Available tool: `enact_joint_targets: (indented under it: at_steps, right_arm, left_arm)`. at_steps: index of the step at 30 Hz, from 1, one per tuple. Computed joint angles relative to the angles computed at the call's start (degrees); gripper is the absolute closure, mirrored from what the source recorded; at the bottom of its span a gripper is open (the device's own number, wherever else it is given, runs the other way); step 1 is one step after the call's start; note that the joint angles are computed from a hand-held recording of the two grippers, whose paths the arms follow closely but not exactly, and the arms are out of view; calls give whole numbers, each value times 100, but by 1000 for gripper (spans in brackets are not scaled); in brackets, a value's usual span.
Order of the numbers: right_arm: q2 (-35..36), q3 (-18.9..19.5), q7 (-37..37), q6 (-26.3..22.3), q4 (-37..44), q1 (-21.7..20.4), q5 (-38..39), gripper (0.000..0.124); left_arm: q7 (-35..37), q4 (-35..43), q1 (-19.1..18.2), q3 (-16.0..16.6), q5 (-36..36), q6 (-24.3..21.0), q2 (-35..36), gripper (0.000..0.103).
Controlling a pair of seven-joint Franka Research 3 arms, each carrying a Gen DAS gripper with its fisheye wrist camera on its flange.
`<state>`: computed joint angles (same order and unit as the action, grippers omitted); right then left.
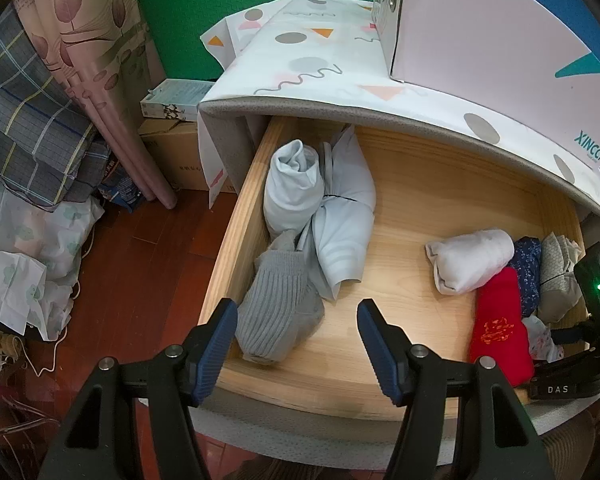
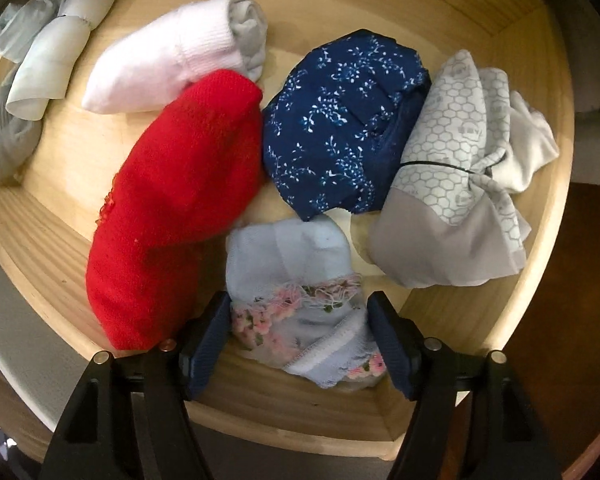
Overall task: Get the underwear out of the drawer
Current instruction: 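Move the right tool back down to the floral-trimmed light blue briefs in the drawer, then close the right tool on the floral-trimmed light blue briefs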
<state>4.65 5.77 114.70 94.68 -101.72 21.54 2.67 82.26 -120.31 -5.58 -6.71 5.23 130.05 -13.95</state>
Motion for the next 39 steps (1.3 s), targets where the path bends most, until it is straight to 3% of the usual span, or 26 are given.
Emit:
enact_joint_targets:
  at_steps: [2, 4, 12, 26, 32, 39]
  right_arm:
    - [25, -2, 28, 11, 21, 2, 12, 63]
    - [-36, -34, 54, 180, -108, -56, 361, 84]
    - [-32, -24, 335, 339, -40, -80, 337, 94]
    - [882, 32, 165, 586, 1018, 227, 366, 97]
    - [993, -42, 236, 503, 1154, 289, 311, 97]
    - [488, -85, 460, 382, 578, 223, 2, 97]
  left_arm:
    - [-5, -5, 1, -1, -7, 0, -12, 39]
    - [-12, -16, 1, -1, -10, 9, -20, 39]
    - [-21, -27, -6, 4, -50, 22, -24, 39]
    - [28, -105, -23, -4, 2, 118, -115, 39]
    - [765, 81, -178, 16, -247, -17, 36, 39]
    - [1555, 224, -348, -101, -374, -178, 219, 39]
